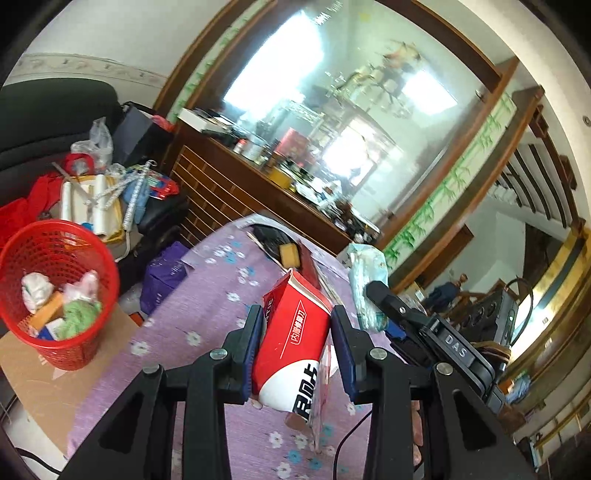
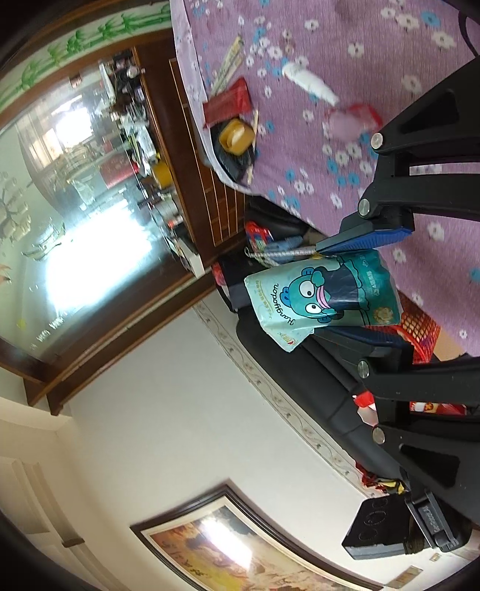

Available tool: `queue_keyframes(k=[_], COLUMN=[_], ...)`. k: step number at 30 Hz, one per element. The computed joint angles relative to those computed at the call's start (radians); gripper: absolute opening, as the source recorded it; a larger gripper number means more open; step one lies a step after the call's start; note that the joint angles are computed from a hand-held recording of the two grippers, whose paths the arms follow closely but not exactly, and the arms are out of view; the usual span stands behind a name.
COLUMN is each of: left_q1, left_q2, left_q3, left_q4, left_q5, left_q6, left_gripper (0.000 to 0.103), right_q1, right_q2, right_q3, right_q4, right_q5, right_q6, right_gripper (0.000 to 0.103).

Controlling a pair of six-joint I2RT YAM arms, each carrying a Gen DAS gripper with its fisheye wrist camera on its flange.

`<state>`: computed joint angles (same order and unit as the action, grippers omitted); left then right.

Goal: Collect trash
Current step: 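Lower both items over the red basket and open both grippers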

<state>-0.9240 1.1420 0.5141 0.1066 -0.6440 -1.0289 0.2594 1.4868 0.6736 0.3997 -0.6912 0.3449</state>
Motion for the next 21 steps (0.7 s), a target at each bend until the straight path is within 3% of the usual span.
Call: queue_keyframes(k=[6, 12, 16, 21], left_q1=[0.049, 0.169, 0.371, 0.674], left_q2=[-0.197, -0.474, -0.614, -0.518], left_q3=[-0.099, -0.197, -0.278, -0.384], left_q4=[-0.098, -0.312, -0.384, -0.218], left_q5=[-0.028, -0.027, 0.088, 0.338], left_q6=[-0.026, -0.047, 0.000, 0.103], left_gripper=[0.038, 0.038, 0.038, 0.038], right_q1=[0.126, 0.282, 0.388, 0.467], right_q2=[0.070, 0.182, 0.328, 0.579], right_q3=[0.061, 0.150, 0.258, 0.489], right_q4=[0.013, 0.016, 0.014, -0.045], right_q5=[0.035, 0.077, 0.095, 0.049], right_q6=[0.029, 0.059, 0.089, 0.161], right_gripper=[0.040, 0.040, 0.040, 0.040])
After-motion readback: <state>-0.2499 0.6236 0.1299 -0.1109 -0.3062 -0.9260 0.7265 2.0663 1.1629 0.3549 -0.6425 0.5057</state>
